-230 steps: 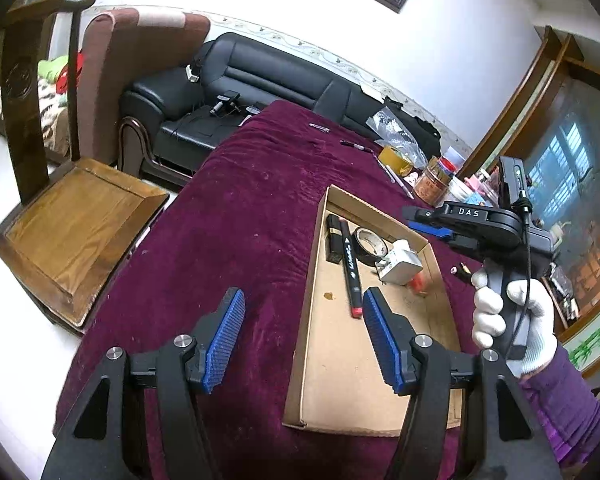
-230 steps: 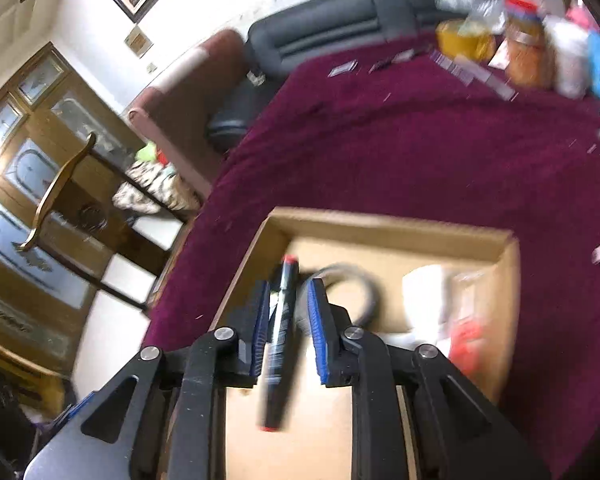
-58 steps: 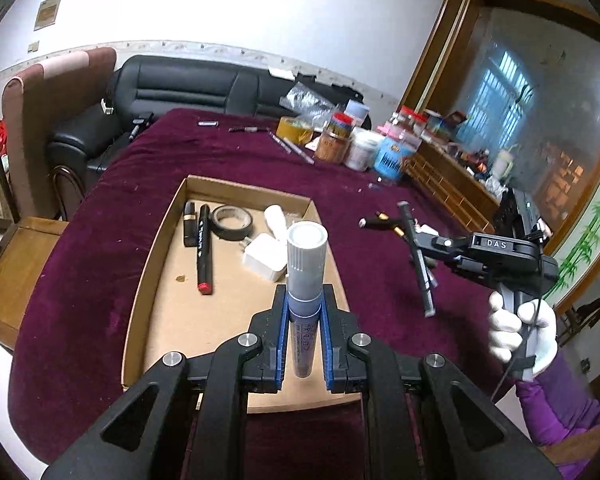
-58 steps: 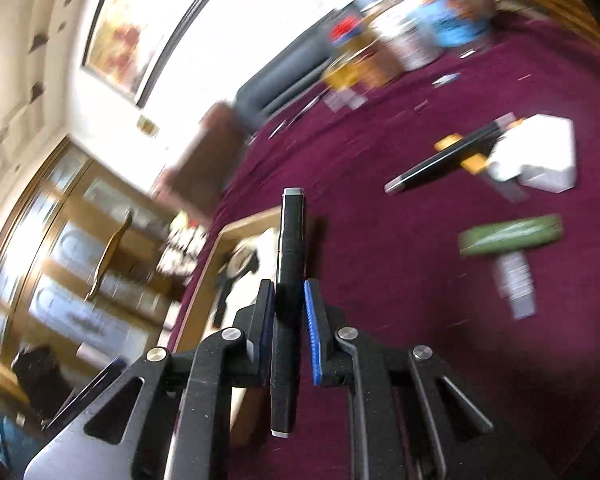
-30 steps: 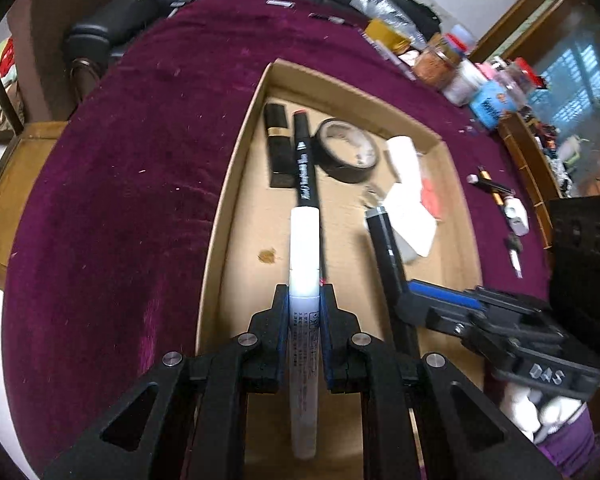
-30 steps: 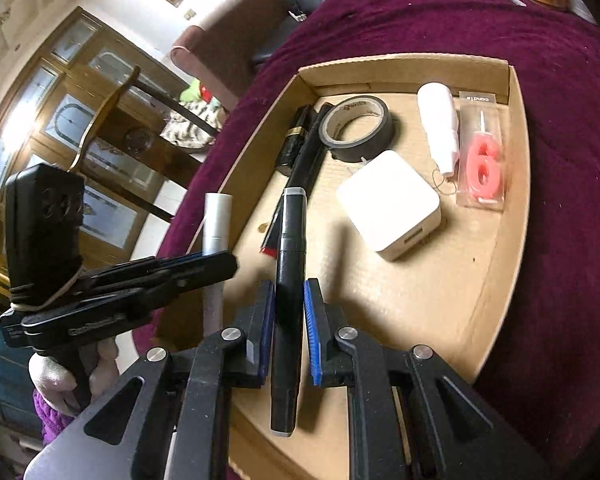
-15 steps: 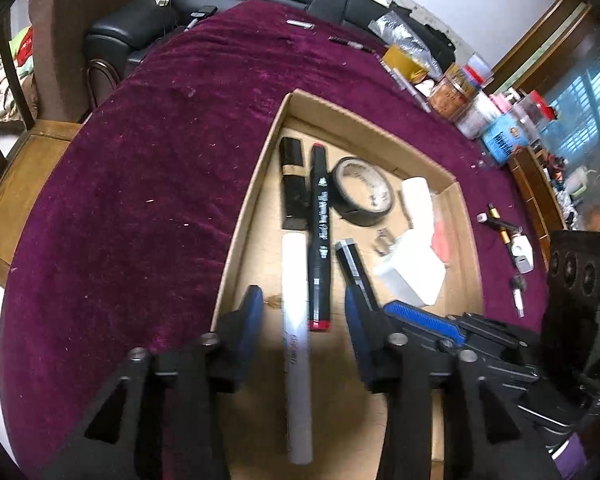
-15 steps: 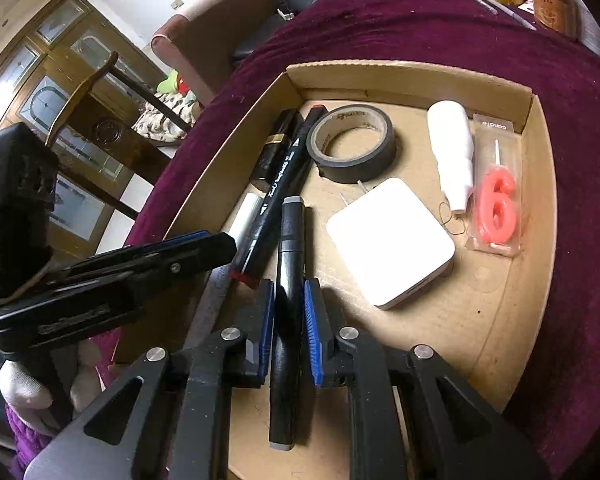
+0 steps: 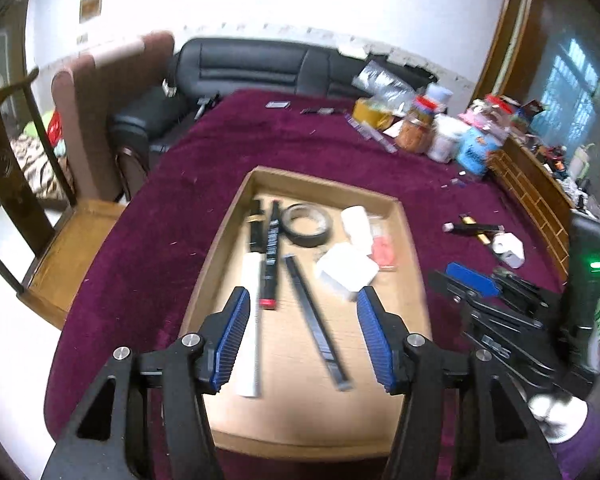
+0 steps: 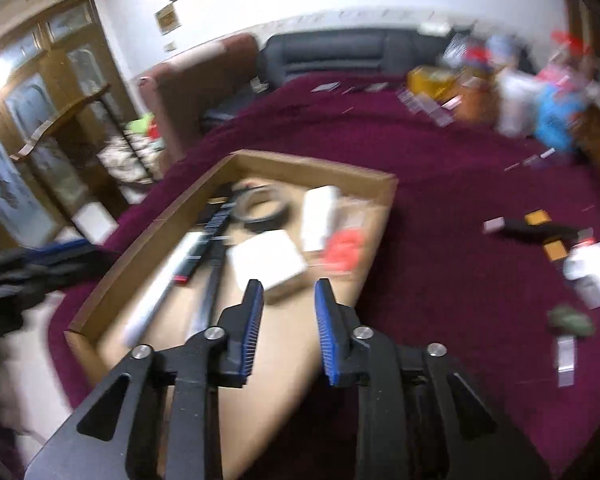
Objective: Organize rigid objects
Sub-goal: 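Move both tools back to the table and grasp another black marker with the left tool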
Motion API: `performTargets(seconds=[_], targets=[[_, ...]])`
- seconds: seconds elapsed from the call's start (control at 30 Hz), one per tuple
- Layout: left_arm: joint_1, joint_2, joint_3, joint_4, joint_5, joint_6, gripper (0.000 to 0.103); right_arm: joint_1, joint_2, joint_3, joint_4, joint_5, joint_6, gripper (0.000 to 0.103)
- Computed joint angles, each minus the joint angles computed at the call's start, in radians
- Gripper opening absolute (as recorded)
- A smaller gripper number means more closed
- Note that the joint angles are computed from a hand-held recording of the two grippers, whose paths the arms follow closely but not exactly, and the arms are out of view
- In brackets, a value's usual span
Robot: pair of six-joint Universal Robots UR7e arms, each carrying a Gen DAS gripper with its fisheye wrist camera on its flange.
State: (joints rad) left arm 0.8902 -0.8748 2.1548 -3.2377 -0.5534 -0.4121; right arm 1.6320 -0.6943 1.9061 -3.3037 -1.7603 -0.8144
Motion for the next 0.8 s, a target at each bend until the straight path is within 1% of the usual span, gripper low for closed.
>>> performTargets(seconds=[0.1, 0.17, 0.27, 0.37, 0.43, 0.53, 0.6, 0.67, 0.7, 0.73, 0.8], targets=[[-0.042, 0.054, -0.016, -0.049, -0.001, 0.018, 0.051, -0.023, -0.013, 0.021, -0.092, -0.029, -0.052, 0.026], [-0.053, 0.08, -0.042, -0.045, -0.023, 0.027, 0.051, -0.036, -0.028, 0.023, -0.109, -0.038, -0.06, 0.026], [-0.066, 0.118, -0.093, -0.008, -0.057, 0.042, 0.051, -0.065, -0.054, 0.026, -0.142, -0.037, -0.083, 0.026], [-0.081, 0.158, -0.142, 0.045, -0.058, 0.049, 0.051, -0.09, -0.069, 0.023, -0.196, -0.04, -0.102, 0.026], [-0.085, 0.18, -0.18, 0.088, -0.072, 0.055, 0.051, -0.104, -0.075, 0.012, -0.208, -0.037, -0.11, 0.026], [-0.085, 0.197, -0.216, 0.128, -0.113, 0.048, 0.051, -0.126, -0.081, -0.032, -0.21, -0.064, -0.121, 0.026], [-0.079, 0.204, -0.246, 0.15, -0.152, 0.047, 0.051, -0.148, -0.082, -0.093, -0.185, -0.084, -0.075, 0.026], [-0.068, 0.224, -0.298, 0.181, -0.186, 0.055, 0.051, -0.178, -0.09, -0.178, -0.088, -0.083, 0.031, 0.026], [-0.064, 0.239, -0.328, 0.192, -0.193, 0.066, 0.051, -0.197, -0.097, -0.222, -0.014, -0.061, 0.093, 0.026], [-0.062, 0.251, -0.347, 0.196, -0.195, 0.08, 0.051, -0.21, -0.101, -0.25, 0.032, -0.036, 0.135, 0.026], [-0.044, 0.309, -0.45, 0.218, -0.187, 0.17, 0.051, -0.239, -0.1, -0.311, 0.107, 0.03, 0.221, 0.026]])
